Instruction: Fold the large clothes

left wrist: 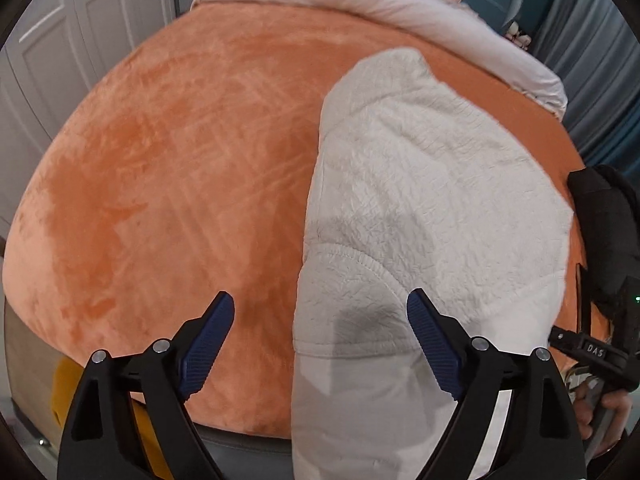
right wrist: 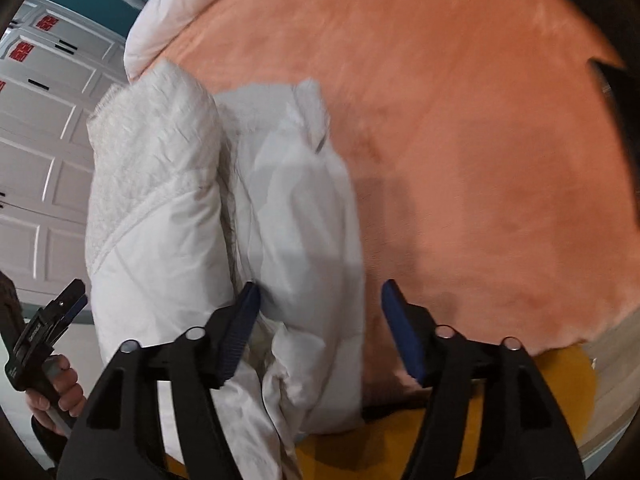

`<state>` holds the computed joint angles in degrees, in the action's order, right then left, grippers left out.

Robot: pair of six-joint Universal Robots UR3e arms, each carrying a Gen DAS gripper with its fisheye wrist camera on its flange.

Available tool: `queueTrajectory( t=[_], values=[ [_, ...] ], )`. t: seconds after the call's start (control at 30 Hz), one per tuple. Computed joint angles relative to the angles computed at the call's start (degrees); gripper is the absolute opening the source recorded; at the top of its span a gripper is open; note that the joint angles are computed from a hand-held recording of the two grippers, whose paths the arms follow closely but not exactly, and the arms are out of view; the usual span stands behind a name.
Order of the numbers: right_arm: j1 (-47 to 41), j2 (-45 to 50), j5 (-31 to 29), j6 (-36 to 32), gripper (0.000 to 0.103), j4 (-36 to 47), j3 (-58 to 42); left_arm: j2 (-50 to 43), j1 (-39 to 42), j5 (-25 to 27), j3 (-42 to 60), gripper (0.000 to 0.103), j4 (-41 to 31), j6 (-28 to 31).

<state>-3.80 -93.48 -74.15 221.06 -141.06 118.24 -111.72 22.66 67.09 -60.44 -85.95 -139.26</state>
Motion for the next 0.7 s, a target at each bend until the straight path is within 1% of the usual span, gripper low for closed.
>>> queueTrajectory(
  t=[0.1, 0.23, 0.27, 0.4, 0.43, 0.47, 0.53, 0.57, 0.67, 0.7],
  values=[
    [-0.98, 3.28, 2.8, -0.14, 0.068, -1.09, -0.65, -0.38, -2.07, 1.58, -0.82, 0.086, 1.39, -0.31],
    [-1.77, 6.06, 5.27, 0.85, 0.073, -4.34, -0.05, 0.86, -4.22, 2.5, -5.24, 0.088, 7.8, -1.42],
    [-2.11, 6.58, 5.95, 0.77, 0.074, -5.06, 0.16, 0.76, -4.6, 2.67, -5.59, 0.091, 8.71, -1.98],
    [-2.37, 8.54, 6.7, 0.42, 0.078, -6.85, -0.08, -1.52, -5.46, 2.45, -3.75, 0.094, 9.0, -4.41],
    [-2.79, 7.51, 6.78, -0.2, 0.079, -6.85, 1.09, -2.08, -5.62, 2.34, -3.39, 0.098, 9.18, -4.85],
    [-2.08, 8.86, 6.29, 0.25, 0.08, -7.17, -0.13, -2.65, -5.86, 2.6, -3.38, 0.098, 10.06, -5.75],
    [-1.14, 9.44, 5.46, 0.49, 0.08, -7.8, -0.43, -4.33, -5.71, 1.57, -1.7, 0.098, 8.61, -5.96],
    [1.04, 10.86, 4.32, 2.34, 0.08, -8.91, -1.5, -5.69, -5.5, 0.77, 0.0, 0.098, 6.89, -6.37],
    [3.0, 11.48, 3.02, 3.7, 0.078, -8.98, -3.1, -9.01, -4.88, -1.12, 4.74, 0.098, 1.71, -6.78],
    [3.42, 11.83, 2.82, 4.13, 0.072, -9.96, -3.16, -9.7, -4.73, -1.61, 5.95, 0.098, 0.24, -6.79]
  ],
)
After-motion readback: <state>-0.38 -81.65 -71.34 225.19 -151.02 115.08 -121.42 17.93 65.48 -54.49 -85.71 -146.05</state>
